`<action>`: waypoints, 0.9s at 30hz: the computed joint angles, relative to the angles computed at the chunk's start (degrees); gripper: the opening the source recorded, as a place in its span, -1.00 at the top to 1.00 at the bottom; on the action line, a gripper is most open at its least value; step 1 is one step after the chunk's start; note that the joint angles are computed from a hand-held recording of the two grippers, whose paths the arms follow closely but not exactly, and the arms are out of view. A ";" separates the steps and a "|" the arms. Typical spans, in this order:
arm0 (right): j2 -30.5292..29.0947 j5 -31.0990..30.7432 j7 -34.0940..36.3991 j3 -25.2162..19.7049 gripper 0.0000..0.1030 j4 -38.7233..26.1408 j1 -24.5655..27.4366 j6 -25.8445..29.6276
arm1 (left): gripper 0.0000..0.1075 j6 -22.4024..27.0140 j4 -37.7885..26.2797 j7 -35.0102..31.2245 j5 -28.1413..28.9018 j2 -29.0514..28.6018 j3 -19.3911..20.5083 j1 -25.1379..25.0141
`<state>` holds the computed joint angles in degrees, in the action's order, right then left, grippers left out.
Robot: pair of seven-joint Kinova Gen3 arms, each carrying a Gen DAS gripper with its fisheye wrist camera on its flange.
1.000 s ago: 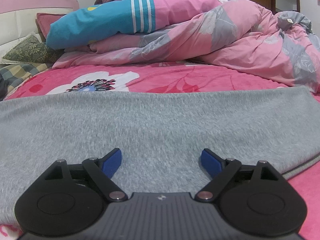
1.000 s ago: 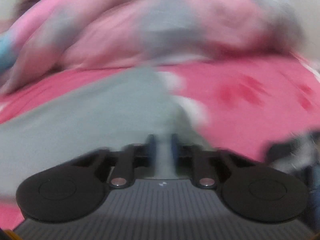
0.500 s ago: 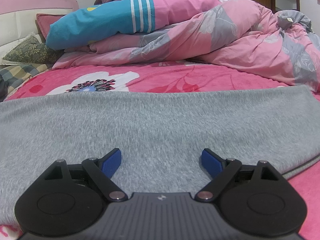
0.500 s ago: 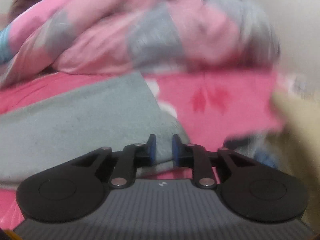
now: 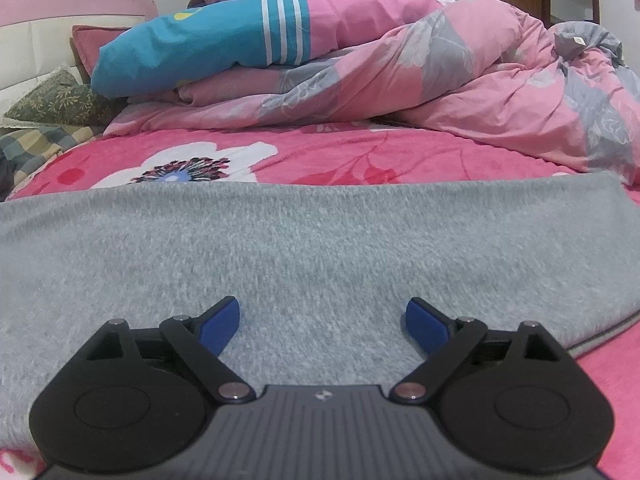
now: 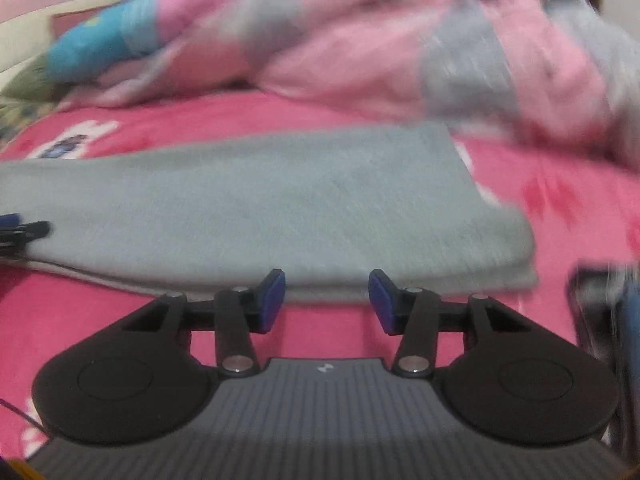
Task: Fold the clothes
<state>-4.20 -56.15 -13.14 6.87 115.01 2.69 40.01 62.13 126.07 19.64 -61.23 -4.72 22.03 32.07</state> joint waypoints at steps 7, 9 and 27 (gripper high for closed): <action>3.20 0.57 -3.96 0.63 0.08 -4.29 -15.65 -2.10 | -0.70 0.00 -0.02 -0.05 0.01 0.00 0.02 -0.07; 6.06 2.26 -8.62 3.51 0.08 -7.88 -20.96 1.15 | -0.70 0.03 0.02 0.14 -0.10 0.05 0.04 -0.02; 23.29 5.29 -45.78 19.79 0.07 -22.13 -35.39 -13.51 | -0.75 -2.48 1.75 1.93 -0.86 -1.79 0.65 -1.18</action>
